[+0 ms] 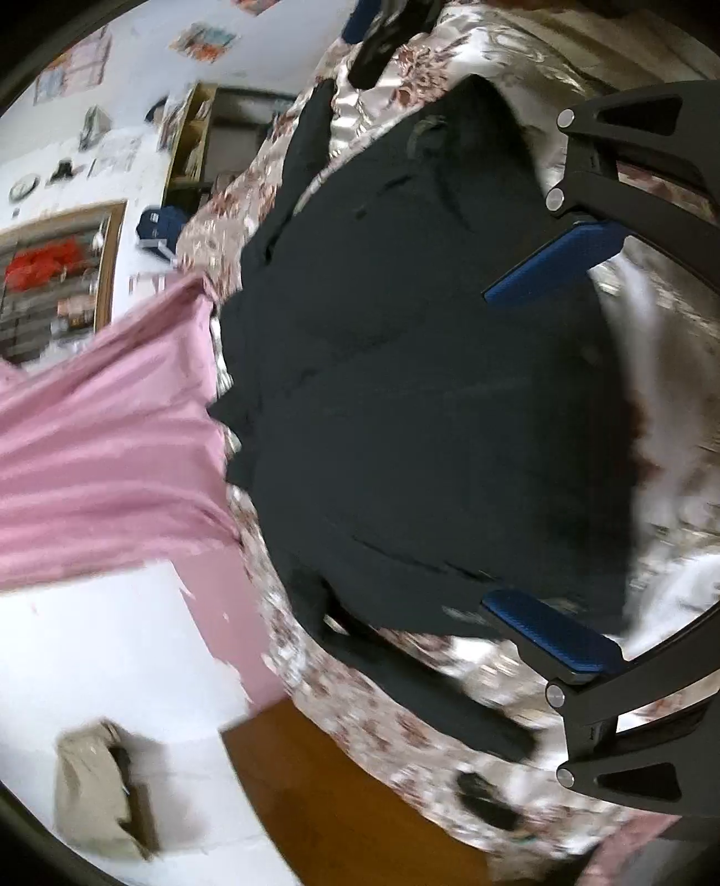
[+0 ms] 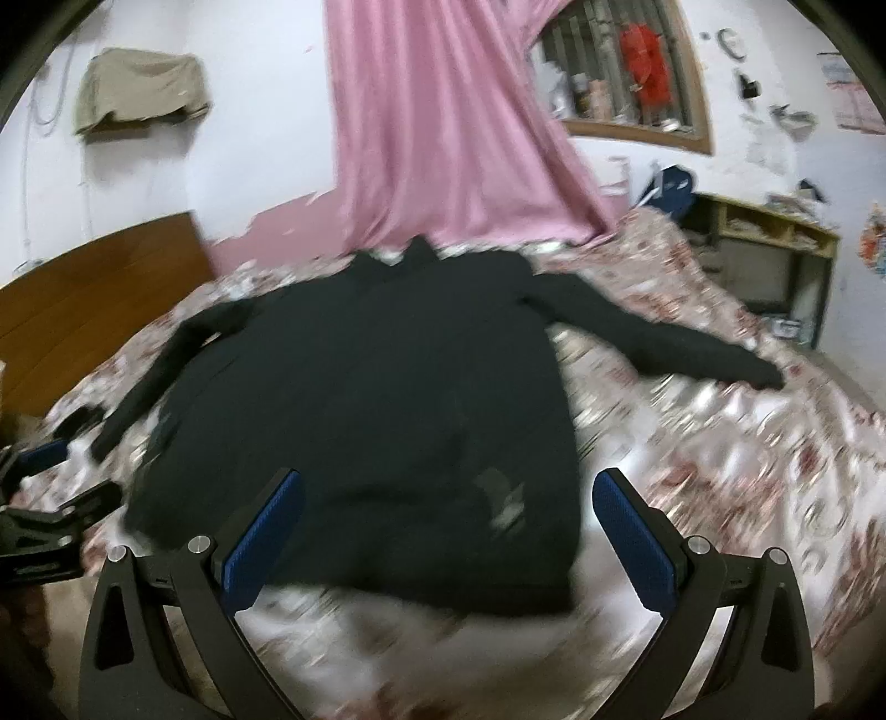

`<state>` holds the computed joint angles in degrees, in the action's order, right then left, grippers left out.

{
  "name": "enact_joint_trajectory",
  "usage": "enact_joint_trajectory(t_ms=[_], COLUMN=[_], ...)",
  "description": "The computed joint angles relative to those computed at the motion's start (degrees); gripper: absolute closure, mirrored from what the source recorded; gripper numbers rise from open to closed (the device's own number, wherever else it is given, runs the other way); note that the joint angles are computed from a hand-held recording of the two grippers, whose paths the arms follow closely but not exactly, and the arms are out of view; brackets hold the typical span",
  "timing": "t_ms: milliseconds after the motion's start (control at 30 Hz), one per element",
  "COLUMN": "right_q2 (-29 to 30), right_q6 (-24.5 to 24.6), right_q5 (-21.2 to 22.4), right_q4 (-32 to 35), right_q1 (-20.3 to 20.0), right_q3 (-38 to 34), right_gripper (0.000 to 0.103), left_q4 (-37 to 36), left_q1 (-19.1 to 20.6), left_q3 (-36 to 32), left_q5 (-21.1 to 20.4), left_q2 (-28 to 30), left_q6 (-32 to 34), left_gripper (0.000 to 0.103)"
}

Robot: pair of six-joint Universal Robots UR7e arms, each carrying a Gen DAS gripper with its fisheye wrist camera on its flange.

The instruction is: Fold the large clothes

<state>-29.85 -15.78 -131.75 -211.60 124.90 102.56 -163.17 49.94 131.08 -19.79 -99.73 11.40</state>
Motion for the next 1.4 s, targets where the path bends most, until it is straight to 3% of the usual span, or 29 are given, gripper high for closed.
enact_joint_trajectory(t_ms=[133, 267, 367, 533, 667, 733, 833, 1000, 1067, 1133, 1200, 1267, 1400], right_q2=[1.91, 2.96, 4.5, 9.71, 9.78, 9.14, 8.75, 7.4, 7.2, 7.36, 7.34, 7.07, 5.76], right_q6=[-0.91, 7.6, 9.7, 8.07, 15.77, 21.53, 27.61, 30.21, 29.94, 28.92, 28.35, 28.04, 30.29], right_q5=[-7.18, -13.66, -13.77, -15.1, -13.87, -12.7, -12.3, -6.07, -2.8, 0.29, 1.76, 2.68, 5.1], right_q4=[0.31, 7.59, 9.35, 10.44, 17.6, 22.33, 27.29, 27.0, 25.44, 23.96, 24.43, 24.19, 23.08], right_q1=[-3.43, -7.53, -10.91, -15.15, -18.8, -20.59, -22.94, -25.61, -26.55, -27.31, -27.76, -28.15, -29.57], right_q3=[-8.74, -17.41, -23.79, -36.32, -41.0, -41.92, -42.52, -39.67, -38.73, -38.71, -38.87, -38.22, -36.02], right_gripper=[0.001, 0.001, 0.001, 0.001, 0.001, 0.001, 0.001, 0.001, 0.002, 0.01, 0.029, 0.036, 0.065], left_q4=[-9.57, -7.49, -4.9, -4.21, -12.63, -11.64, -4.87, 9.64, 12.95, 15.62, 17.96, 19.75, 27.85], left_q1=[2.25, 5.03, 7.18, 10.02, 11.14, 11.89, 13.43, 15.8, 16.48, 17.0, 17.42, 17.83, 18.95], left_q3=[-6.5, -14.48, -21.27, -33.67, -45.24, -51.46, -59.09, -70.14, -73.01, -75.31, -77.33, -77.96, -81.05], left_q5=[-5.15, -9.56, -12.42, -14.74, -12.71, -12.73, -14.64, -17.74, -18.43, -18.37, -17.32, -16.8, -18.36], left_q2=[9.41, 17.41, 23.63, 34.72, 45.84, 50.22, 54.2, 59.31, 60.99, 62.76, 64.64, 65.32, 66.07], left_q6=[10.13, 11.37, 11.14, 13.53, 25.69, 26.69, 20.47, 5.78, 2.7, 1.35, 0.65, -0.48, -7.56], left_gripper=[0.0, 0.0, 0.0, 0.0, 0.0, 0.0, 0.0, 0.0, 0.0, 0.0, 0.0, 0.0, 0.0])
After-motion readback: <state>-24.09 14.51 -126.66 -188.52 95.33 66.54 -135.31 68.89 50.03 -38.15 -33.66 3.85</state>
